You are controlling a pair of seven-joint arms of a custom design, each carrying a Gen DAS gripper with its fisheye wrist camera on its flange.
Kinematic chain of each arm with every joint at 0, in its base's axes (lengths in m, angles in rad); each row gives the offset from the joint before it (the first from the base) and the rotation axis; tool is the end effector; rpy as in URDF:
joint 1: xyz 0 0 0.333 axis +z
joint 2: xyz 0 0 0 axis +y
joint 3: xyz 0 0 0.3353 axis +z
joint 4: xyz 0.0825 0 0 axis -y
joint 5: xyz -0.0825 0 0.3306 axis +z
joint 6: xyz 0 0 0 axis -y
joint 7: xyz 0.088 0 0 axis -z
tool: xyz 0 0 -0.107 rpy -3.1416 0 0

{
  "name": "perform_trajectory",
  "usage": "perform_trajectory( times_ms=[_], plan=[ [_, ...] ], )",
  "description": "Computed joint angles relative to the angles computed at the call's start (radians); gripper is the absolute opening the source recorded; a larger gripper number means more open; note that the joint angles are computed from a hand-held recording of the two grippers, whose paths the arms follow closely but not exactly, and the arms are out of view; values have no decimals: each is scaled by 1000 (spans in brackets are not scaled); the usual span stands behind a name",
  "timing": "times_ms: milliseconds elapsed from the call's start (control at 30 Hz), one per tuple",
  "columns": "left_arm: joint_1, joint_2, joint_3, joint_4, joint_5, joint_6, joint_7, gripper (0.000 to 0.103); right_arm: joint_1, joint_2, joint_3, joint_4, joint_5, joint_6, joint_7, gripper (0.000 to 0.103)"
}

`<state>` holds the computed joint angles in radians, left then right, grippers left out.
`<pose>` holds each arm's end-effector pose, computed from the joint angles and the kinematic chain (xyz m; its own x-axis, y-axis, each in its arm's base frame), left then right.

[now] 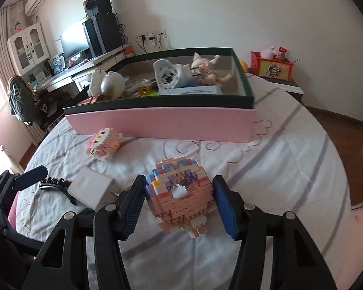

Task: Organize rigid objects
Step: 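Grasp the white charger with left tool while right tool grasps the pink block donut, then carry the white charger and block donut over the pink box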

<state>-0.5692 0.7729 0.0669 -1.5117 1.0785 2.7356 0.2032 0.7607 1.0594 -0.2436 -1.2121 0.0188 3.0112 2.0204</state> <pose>0.5995 -0.3811 0.2873 -0.0463 -0.9932 -0.1071 -0.7249 0.1071 -0.6805 0.6325 0.4512 0.2671 0.2966 -0.9480 -0.1155 -0.7101 -0.1381 -0.6905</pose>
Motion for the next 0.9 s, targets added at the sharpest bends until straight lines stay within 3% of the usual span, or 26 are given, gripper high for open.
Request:
perform_trajectory(
  times_ms=[33, 133, 200, 233, 333, 400, 533, 667, 733, 900],
  plan=[
    [10, 15, -20, 27, -29, -19, 41, 103, 22, -19, -34, -46, -3, 18, 17, 58],
    [14, 59, -44, 104, -95, -70, 132, 103, 28, -42, -50, -96, -5, 26, 19, 58],
    [32, 96, -70, 158, -165, -93, 211, 93, 5, -49, -19, -111, -1, 38, -5, 58],
    [38, 110, -79, 180, -199, -104, 245, 93, -4, -48, -8, -109, 3, 39, -15, 58],
    [28, 121, -60, 194, -230, -86, 275, 86, -9, -45, -1, -106, 15, 38, -30, 58],
    [36, 126, -63, 194, -255, -48, 298, 71, -17, -43, 10, -98, 22, 28, -43, 60],
    [24, 133, -42, 199, -289, -26, 312, 71, -37, -30, 38, -67, 27, -12, -63, 62],
    [-3, 109, 7, 156, -268, 26, 255, 71, -41, -38, 47, -85, 20, 12, -72, 61],
    [-24, 86, 43, 119, -235, 63, 189, 71, -62, -59, 86, -134, 34, 83, -103, 61],
    [-104, -3, 166, -3, -59, 161, -79, 71, -12, -107, 50, -251, 119, 233, -114, 61]
  ],
)
